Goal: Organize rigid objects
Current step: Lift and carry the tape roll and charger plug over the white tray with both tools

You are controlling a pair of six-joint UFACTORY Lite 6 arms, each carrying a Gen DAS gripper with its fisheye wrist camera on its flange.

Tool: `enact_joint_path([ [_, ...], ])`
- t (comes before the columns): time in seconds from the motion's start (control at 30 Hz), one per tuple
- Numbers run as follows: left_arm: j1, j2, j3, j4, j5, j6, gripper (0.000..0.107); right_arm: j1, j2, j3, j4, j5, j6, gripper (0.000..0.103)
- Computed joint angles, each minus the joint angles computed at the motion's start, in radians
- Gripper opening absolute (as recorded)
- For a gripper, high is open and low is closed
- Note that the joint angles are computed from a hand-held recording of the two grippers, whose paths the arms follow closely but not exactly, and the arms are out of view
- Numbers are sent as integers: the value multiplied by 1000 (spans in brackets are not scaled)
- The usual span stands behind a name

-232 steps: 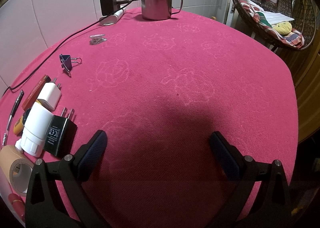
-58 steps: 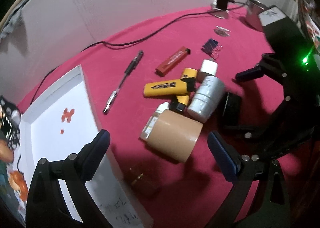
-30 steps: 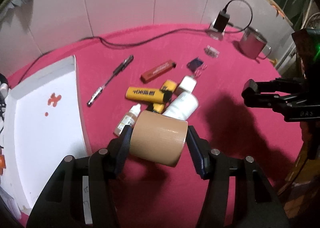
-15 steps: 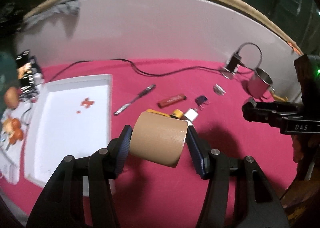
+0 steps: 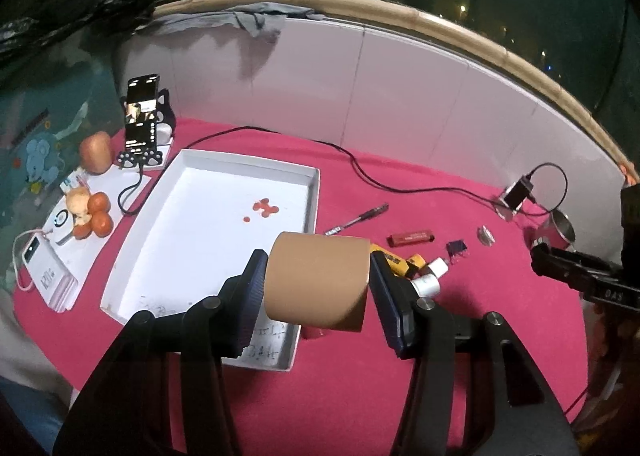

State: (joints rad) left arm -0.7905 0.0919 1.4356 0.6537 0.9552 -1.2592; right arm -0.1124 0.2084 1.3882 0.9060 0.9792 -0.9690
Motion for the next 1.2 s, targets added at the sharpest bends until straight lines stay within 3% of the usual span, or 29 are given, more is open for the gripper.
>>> enact_joint_path([
  [0.33,138,-97,-102,-70,-137,180,51,118,-65,-16,-33,-108,128,58],
  [0.7,483,-320,-314,-411,-314,683,51,396,-93,19,-255,-279,537,57],
  [0.97,777,-255,-257,-694,-318,1118,51,574,81,290,-486,-229,842,57],
  [1.2,777,-94,-177,-588,-323,1020,51,648,402,669,-553,-149,870,58],
])
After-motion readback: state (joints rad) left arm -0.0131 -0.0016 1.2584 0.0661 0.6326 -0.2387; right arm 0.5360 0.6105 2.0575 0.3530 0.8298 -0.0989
